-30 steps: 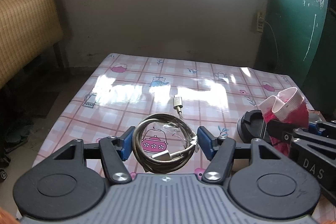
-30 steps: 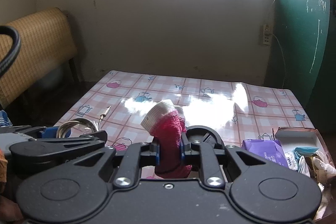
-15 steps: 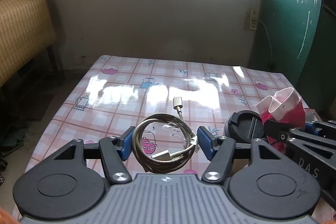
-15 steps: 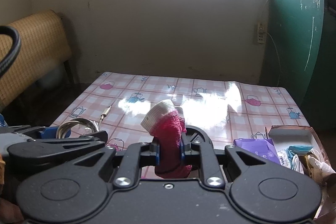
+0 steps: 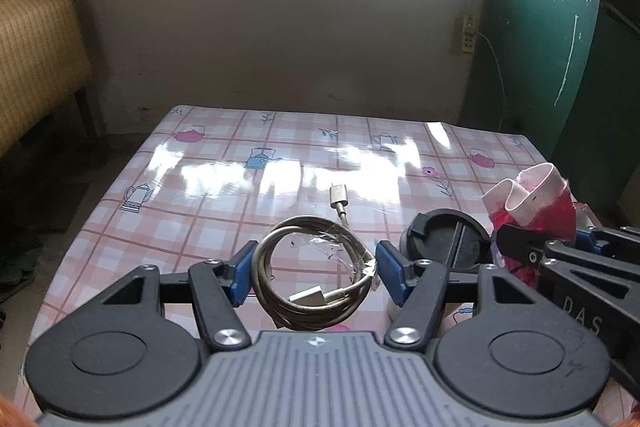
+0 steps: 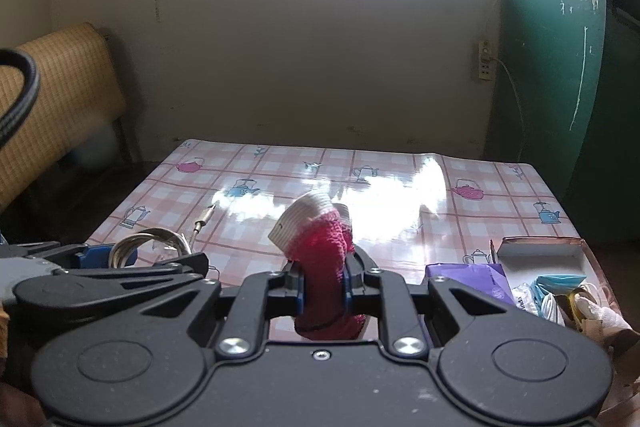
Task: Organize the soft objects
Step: 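Carry the coiled cable and pink sock in both tools over the box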
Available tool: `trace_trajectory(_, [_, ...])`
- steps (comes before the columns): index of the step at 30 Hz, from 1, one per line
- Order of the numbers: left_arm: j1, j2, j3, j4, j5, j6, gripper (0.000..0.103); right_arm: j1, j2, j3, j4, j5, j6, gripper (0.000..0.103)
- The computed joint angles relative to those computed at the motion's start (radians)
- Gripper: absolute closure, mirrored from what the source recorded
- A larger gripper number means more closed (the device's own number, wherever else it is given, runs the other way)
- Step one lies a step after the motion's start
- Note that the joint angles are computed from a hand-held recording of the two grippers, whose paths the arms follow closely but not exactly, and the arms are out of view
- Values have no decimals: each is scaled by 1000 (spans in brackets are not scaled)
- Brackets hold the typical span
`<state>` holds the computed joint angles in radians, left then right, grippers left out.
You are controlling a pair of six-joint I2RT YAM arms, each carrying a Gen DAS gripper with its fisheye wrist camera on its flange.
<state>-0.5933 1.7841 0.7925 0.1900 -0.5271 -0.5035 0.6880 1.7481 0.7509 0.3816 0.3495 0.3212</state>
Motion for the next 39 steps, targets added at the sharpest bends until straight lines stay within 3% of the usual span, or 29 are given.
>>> trace_trajectory(39, [-81,133,187,-26,48,59,39,-173,-82,-99,22,-55,-55,82])
